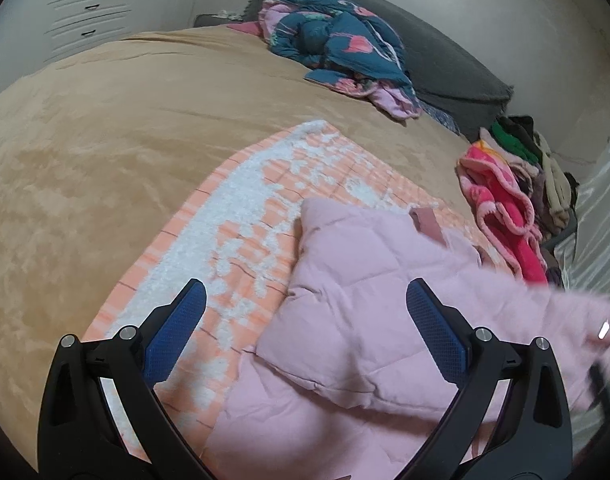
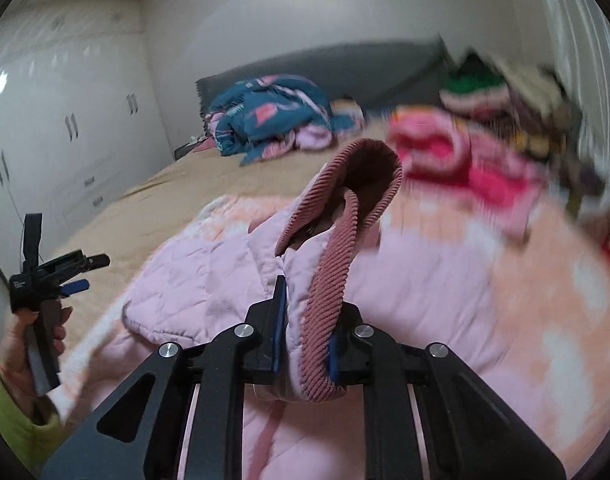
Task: Fold large clothes
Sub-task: 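Grasp the mauve ribbed cuff of the laid sleeve with the right gripper, then straighten the cuff on the jacket and open the right gripper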
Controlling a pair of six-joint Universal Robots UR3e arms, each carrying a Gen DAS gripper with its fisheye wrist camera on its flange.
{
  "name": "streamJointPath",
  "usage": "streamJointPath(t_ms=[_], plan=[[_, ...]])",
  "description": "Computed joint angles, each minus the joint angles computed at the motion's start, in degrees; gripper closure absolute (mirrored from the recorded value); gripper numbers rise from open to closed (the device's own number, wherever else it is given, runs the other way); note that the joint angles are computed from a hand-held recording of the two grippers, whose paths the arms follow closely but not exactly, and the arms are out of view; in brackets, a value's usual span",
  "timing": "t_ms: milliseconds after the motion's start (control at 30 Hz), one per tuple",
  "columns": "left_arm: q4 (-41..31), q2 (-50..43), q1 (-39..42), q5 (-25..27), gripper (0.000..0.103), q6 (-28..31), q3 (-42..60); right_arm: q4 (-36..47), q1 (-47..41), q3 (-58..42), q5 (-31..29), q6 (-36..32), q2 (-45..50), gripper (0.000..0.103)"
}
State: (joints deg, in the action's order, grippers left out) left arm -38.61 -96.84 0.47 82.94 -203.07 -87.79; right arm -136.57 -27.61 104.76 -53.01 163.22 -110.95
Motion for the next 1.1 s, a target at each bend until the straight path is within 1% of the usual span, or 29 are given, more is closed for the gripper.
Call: streamJointPath(t_ms=[100,200,333,433,500,600,767,1100], plan=[[0.12,-2.12,-1.91,0.18,0.009,0.69,1.99,-3.24,1.96,-4.44,-4.66,-1.12,4.03,0.088],[0.98,-4.12,-4.38,2.21,0.009,1.69,3.83,-7.87,2.7,-3.36,-9.17,-1.6,6.05,0.089],[0.85,-7.18,-7.6,5.14,0.009,4.25,7.18,-12.49,2.84,0.48,-11.88,-1.52,7.92,0.089],[1.02,-8.26,-8.2,4.05,0.009,4.78,7.99,-14.52,2.98,1.8,-13.22,-0.26,10.0,0.089],[1.19,-9.27,-9.07,4.71,0.009,5.47,8.78,-15.87,4.13,1.4,-14.66,1.1,12.29,0.089],[0.27,-11.06,-10.28,5.34,0.009,6.54,10.65,-16.39,4.36,1.31,-15.3,1.89,14.11,0.089],[-0.88,-13.43,-11.6,5.38,0.009,7.62,13.14,-15.74,2.84,2.21,-13.6,3.33,15.32,0.088],[-1.23,-15.21,-13.43,5.98,0.009,8.58,15.18,-15.64,3.11,2.62,-14.63,4.06,17.14,0.086]])
